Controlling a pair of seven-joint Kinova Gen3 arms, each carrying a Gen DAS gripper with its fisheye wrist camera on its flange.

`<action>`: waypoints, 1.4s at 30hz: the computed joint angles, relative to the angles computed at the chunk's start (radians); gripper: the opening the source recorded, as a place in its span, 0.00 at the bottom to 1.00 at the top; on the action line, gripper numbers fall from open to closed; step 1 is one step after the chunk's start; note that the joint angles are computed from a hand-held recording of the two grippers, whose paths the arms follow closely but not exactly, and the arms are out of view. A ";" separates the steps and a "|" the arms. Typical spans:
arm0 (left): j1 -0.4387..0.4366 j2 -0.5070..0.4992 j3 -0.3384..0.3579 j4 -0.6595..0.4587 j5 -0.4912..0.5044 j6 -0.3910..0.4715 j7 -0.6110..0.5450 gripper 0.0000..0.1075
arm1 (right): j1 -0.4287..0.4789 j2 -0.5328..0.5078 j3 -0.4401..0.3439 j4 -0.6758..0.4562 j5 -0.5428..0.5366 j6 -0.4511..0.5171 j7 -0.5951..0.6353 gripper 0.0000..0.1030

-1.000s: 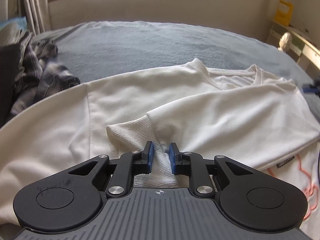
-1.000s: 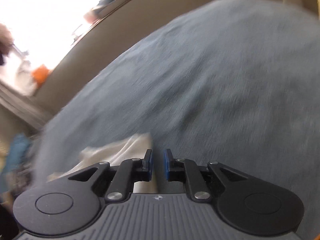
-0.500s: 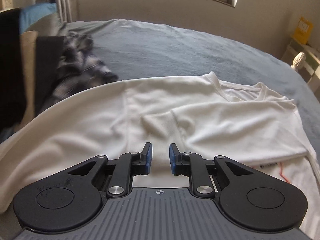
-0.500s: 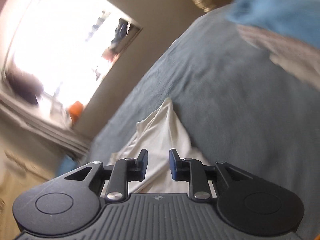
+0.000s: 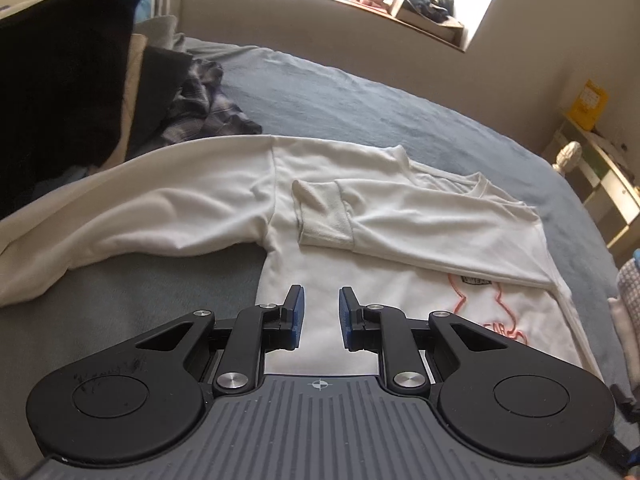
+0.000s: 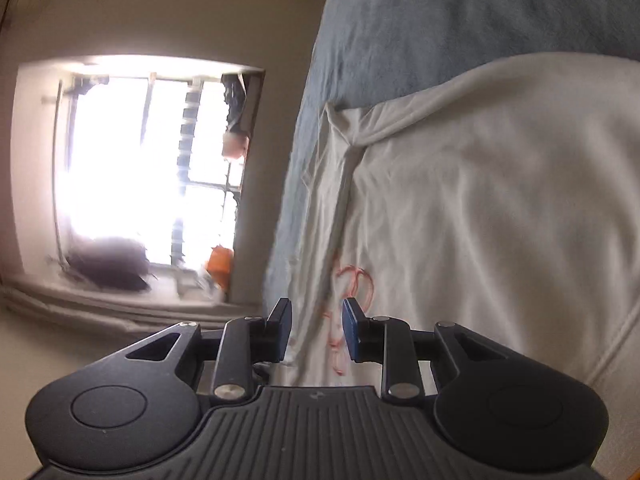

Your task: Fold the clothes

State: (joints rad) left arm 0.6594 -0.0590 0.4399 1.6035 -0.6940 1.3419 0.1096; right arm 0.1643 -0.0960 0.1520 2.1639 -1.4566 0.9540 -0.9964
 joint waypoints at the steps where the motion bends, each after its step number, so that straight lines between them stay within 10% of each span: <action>1: 0.004 0.008 0.006 -0.011 0.002 0.018 0.007 0.17 | 0.006 -0.013 -0.036 -0.013 0.041 -0.041 -0.010 0.29; 7: 0.049 0.042 0.006 -0.080 -0.006 0.085 0.023 0.17 | 0.114 -0.154 -0.251 -0.049 0.237 -0.285 -0.059 0.29; 18: 0.188 0.100 -0.005 -0.158 -0.108 0.215 0.028 0.20 | -0.137 -0.186 -0.063 -0.041 0.481 -0.364 -0.307 0.29; 28: 0.164 0.078 -0.038 -0.092 -0.057 0.120 -0.035 0.20 | -0.150 -0.256 -0.117 -0.067 0.721 -0.420 -0.499 0.29; 42: 0.033 0.008 -0.042 0.142 0.043 -0.224 -0.006 0.20 | -0.027 -0.239 -0.324 -0.089 1.153 -0.521 -0.877 0.25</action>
